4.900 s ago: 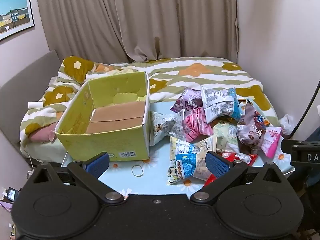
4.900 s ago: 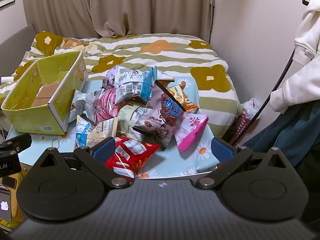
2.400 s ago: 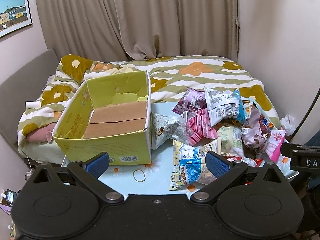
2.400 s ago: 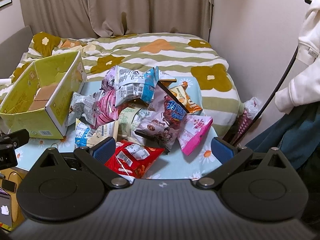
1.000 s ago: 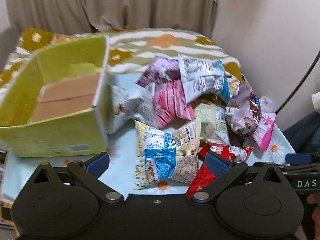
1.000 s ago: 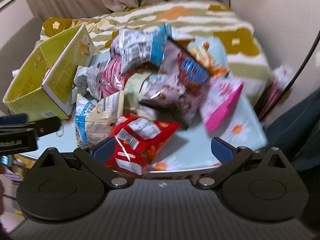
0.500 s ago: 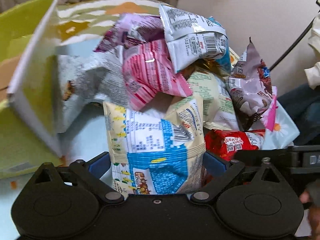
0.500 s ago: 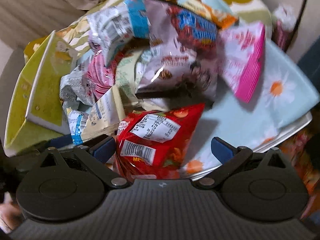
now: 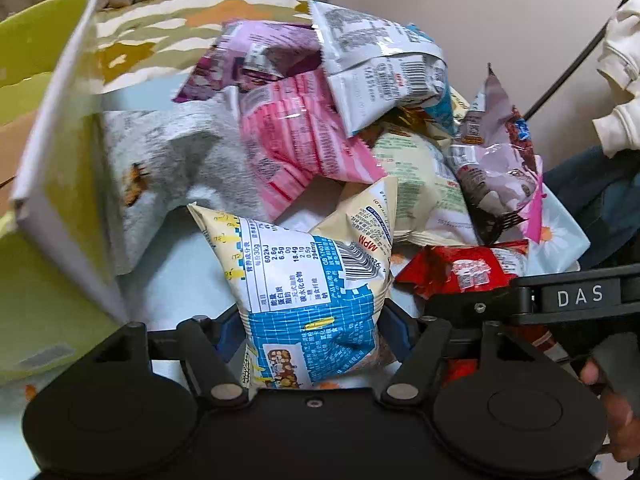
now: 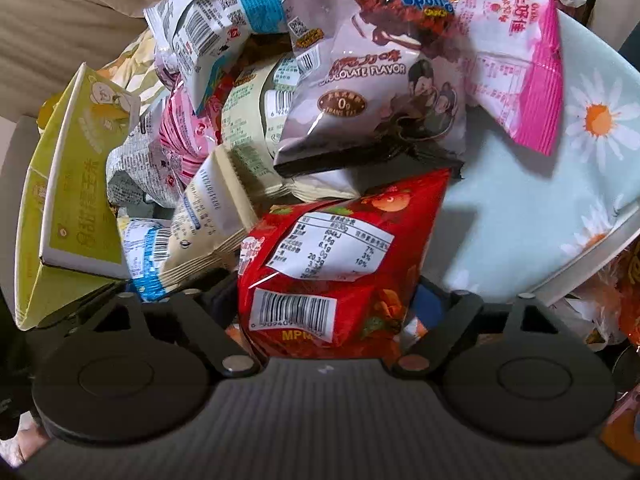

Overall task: Organize snacks
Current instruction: 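Grasp the blue-white wafer bag with the left tool while the right tool grasps the red chip bag, then carry both bags to the yellow box and release them inside with both tools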

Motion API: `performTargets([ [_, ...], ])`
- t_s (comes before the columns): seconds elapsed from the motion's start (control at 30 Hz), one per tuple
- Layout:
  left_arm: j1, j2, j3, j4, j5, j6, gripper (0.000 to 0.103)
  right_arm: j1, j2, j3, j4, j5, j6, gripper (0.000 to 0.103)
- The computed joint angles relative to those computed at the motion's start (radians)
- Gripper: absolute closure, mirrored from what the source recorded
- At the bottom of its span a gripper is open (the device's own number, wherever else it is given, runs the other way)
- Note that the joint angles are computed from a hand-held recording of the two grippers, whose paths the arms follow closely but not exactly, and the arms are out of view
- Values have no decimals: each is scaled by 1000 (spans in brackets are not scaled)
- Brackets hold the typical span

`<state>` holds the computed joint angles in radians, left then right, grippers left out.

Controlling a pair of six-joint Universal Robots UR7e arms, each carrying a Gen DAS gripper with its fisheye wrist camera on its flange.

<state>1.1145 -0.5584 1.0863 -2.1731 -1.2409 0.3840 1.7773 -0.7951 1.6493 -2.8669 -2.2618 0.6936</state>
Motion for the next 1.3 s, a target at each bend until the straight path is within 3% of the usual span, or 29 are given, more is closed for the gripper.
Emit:
performTargets([
  [0.13, -6, -35, 46, -35, 31, -18, 31, 8, 13, -22, 11, -4, -36, 21],
  [0.2, -12, -57, 79, -61, 46, -20, 31, 13, 14, -29, 21, -14, -60, 24],
  [0.43, -38, -122, 184, -175, 106, -50, 31, 19, 2, -19, -1, 16, -123, 27],
  [0.87, -118, -277, 401, -407, 235, -177, 31, 53, -34, -22, -15, 109, -379, 27],
  [1.07, -155, -298, 405, -477, 362, -247, 31, 73, -20, -68, -14, 153, -550, 27],
  [1.3, -170, -280, 322, -601, 479, -208, 31, 96, 26, -183, -22, 203, -729, 27],
])
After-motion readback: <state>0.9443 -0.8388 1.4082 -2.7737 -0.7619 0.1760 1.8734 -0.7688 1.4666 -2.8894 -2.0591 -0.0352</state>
